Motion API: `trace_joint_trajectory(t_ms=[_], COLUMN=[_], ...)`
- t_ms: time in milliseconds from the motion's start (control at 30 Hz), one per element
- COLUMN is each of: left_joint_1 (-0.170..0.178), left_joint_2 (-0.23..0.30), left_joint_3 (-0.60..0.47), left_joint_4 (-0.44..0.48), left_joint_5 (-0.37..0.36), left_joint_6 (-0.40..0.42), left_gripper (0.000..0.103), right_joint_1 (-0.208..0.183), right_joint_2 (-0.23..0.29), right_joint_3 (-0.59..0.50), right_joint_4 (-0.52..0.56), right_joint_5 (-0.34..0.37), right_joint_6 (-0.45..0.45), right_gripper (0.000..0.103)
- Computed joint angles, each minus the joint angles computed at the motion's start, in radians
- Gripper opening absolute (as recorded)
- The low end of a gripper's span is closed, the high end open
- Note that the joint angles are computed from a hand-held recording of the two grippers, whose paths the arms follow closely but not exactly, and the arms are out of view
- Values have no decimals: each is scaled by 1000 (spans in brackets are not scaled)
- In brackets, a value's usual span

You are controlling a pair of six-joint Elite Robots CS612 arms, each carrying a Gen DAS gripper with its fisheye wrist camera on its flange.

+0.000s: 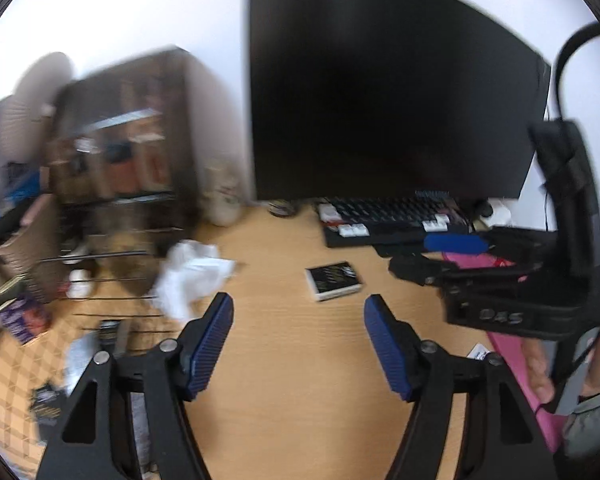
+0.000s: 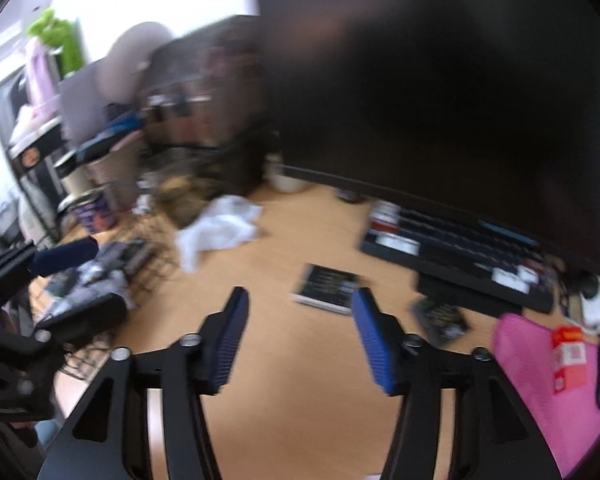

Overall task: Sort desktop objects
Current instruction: 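Move both open tools back over the last black Face packs, then grasp a black Face pack with the left tool while the right grasps another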

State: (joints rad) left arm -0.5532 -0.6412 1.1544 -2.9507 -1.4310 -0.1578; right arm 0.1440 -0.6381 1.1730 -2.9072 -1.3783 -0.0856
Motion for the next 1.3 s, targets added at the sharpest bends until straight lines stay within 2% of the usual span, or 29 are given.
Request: trace_joint_trajectory(t_ms=[200,267,467,733,900,1133,1300], left_joint_1=[-7,-7,-9,-2,-3,6,13], left_joint_2=[155,190,306,474,480,461,463], left_joint_3=[-262,-326,-544,-872,-877,-834,-837], left_joint_4=[209,262,436,668,677,665,660], left_joint_5=[10,5,-8,-10,20,-8,2], left_joint_6=[3,2,26,15,23,-4,-29], left_gripper=[73,72,73,73,74,75,75], right_joint_1=[-49,-60,-81,-79,-86,-73,-73], right_joint_2=[50,72,112,173,188,199,192], right_joint_3=[-52,-80,-135,-236,-255,-265,-249], right_joint_4=[104,145,189,272,268,269,257], right_joint_5=[-79,-90,-70,-53,-14,-45,-48], right_joint_6=[18,25,44,6,12,-13,-7], right_gripper=[57,57,56,57,57,57,57])
